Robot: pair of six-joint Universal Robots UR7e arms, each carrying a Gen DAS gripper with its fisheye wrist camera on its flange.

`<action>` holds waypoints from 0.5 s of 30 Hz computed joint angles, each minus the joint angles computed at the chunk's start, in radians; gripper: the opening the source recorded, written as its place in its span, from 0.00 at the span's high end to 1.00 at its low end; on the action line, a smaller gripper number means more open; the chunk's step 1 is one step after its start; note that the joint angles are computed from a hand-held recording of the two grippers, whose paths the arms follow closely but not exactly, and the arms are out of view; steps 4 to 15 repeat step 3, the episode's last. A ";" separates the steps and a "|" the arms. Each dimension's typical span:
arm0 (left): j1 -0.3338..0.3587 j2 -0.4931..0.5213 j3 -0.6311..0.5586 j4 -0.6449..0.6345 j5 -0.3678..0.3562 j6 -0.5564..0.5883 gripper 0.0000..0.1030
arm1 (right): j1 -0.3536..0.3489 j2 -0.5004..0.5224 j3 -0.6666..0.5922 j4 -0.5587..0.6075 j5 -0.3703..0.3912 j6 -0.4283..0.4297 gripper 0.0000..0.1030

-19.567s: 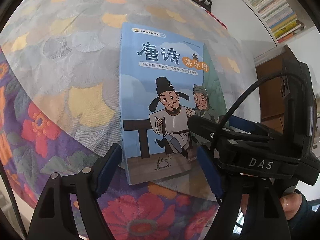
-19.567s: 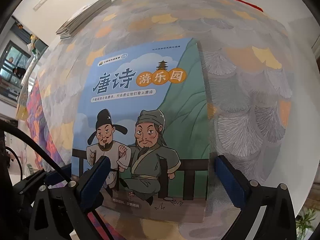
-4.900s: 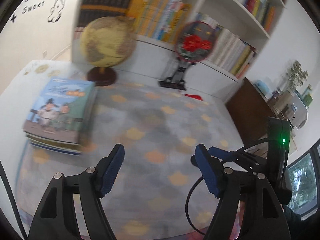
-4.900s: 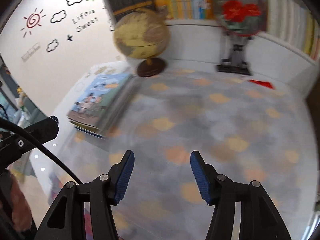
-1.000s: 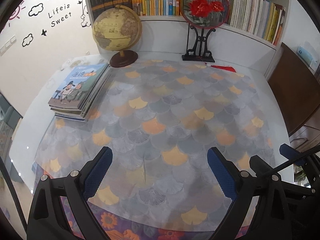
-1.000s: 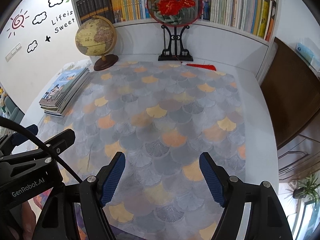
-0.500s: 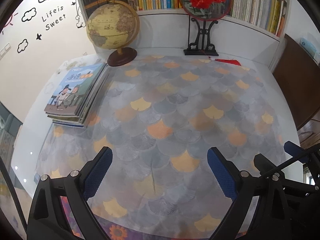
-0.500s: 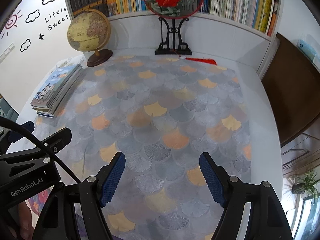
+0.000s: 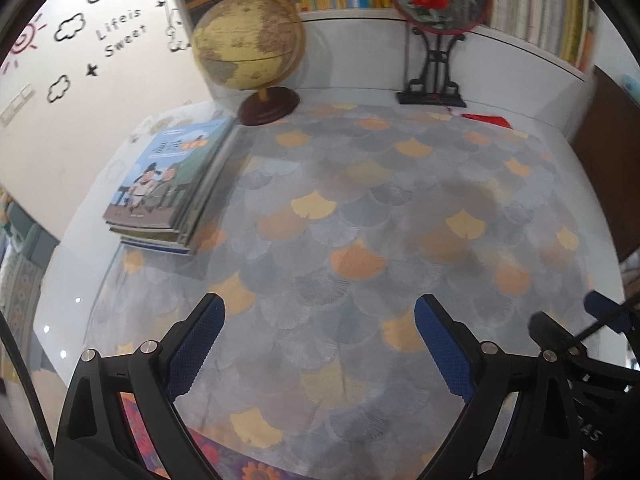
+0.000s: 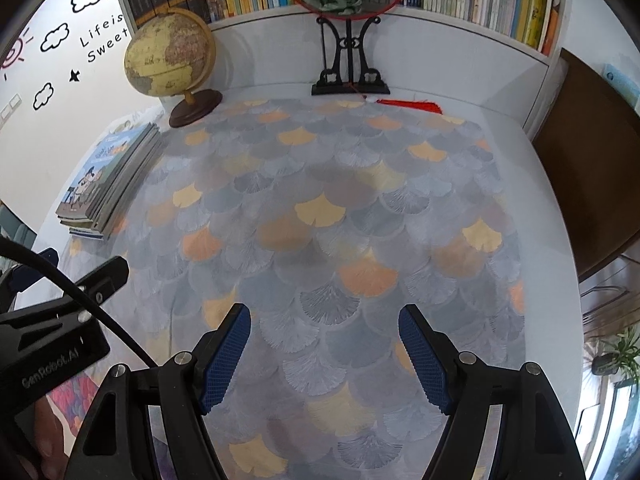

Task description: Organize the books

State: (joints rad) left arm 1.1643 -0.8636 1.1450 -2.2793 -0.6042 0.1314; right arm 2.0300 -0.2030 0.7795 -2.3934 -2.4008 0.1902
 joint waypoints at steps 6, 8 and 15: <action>0.005 0.005 0.015 -0.072 0.027 0.066 0.05 | -0.004 0.007 -0.009 0.013 0.004 0.011 0.28; 0.005 0.005 0.015 -0.072 0.027 0.066 0.05 | -0.004 0.007 -0.009 0.013 0.004 0.011 0.28; 0.005 0.005 0.015 -0.072 0.027 0.066 0.05 | -0.004 0.007 -0.009 0.013 0.004 0.011 0.28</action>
